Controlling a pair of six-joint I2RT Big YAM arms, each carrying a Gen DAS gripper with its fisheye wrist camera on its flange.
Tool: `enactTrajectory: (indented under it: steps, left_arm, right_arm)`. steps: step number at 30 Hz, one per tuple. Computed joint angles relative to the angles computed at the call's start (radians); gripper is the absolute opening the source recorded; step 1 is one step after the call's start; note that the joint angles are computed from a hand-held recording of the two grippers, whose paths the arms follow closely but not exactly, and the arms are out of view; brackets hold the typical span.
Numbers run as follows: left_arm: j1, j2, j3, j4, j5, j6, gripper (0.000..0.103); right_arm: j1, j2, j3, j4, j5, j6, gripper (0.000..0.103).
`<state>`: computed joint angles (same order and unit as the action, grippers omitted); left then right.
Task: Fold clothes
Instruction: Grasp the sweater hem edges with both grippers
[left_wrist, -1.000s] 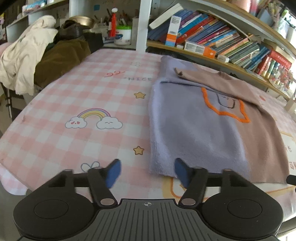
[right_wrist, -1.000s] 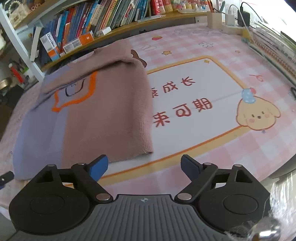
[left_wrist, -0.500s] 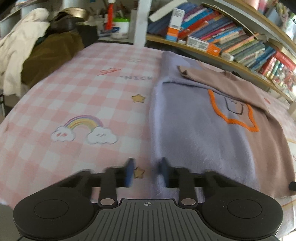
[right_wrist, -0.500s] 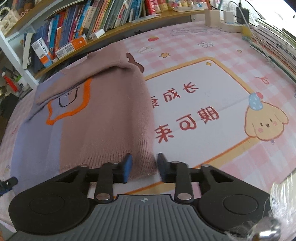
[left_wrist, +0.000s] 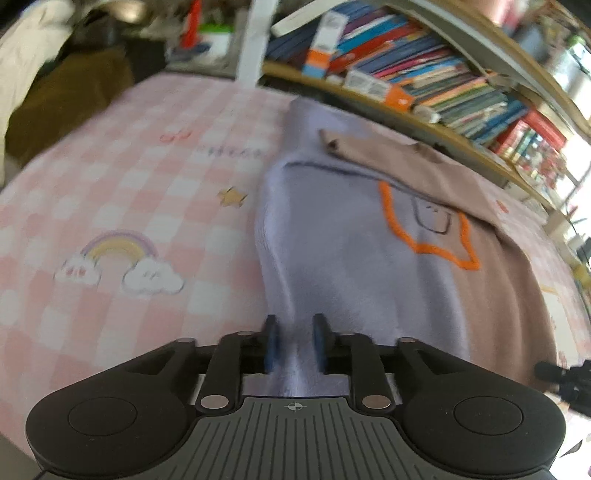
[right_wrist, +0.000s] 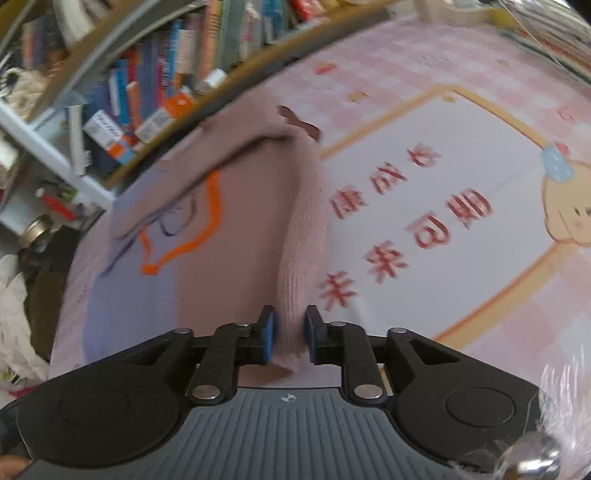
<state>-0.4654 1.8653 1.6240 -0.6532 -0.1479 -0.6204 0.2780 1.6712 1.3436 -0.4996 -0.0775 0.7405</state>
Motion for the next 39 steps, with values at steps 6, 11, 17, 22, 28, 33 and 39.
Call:
enactTrajectory:
  steps: [6, 11, 17, 22, 28, 33, 39]
  left_arm:
    - [-0.004, -0.007, -0.025, 0.041, 0.014, -0.003, 0.032]
    - [-0.011, -0.003, -0.019, 0.019, -0.029, 0.021, 0.008]
    - [-0.007, -0.035, -0.059, 0.021, -0.018, -0.047, 0.004]
    - [-0.024, -0.103, -0.153, 0.080, -0.003, -0.139, 0.004]
    - [-0.059, -0.182, -0.249, 0.122, -0.029, -0.223, 0.004]
    - [-0.093, -0.236, -0.316, 0.129, -0.059, -0.294, 0.004]
    - [-0.110, -0.281, -0.369, 0.087, -0.059, -0.377, 0.004]
  right_arm:
    - [0.004, 0.000, -0.002, 0.011, -0.021, -0.018, 0.031]
    - [-0.002, 0.027, 0.032, -0.019, -0.067, -0.063, 0.011]
    - [-0.023, 0.002, -0.001, -0.018, -0.099, -0.064, 0.008]
    - [-0.033, -0.048, -0.059, -0.005, -0.119, -0.073, 0.008]
    - [-0.046, -0.122, -0.141, 0.009, -0.154, -0.098, 0.008]
    - [-0.054, -0.180, -0.198, -0.013, -0.193, -0.126, 0.008]
    - [-0.075, -0.222, -0.237, -0.105, -0.274, -0.147, 0.008]
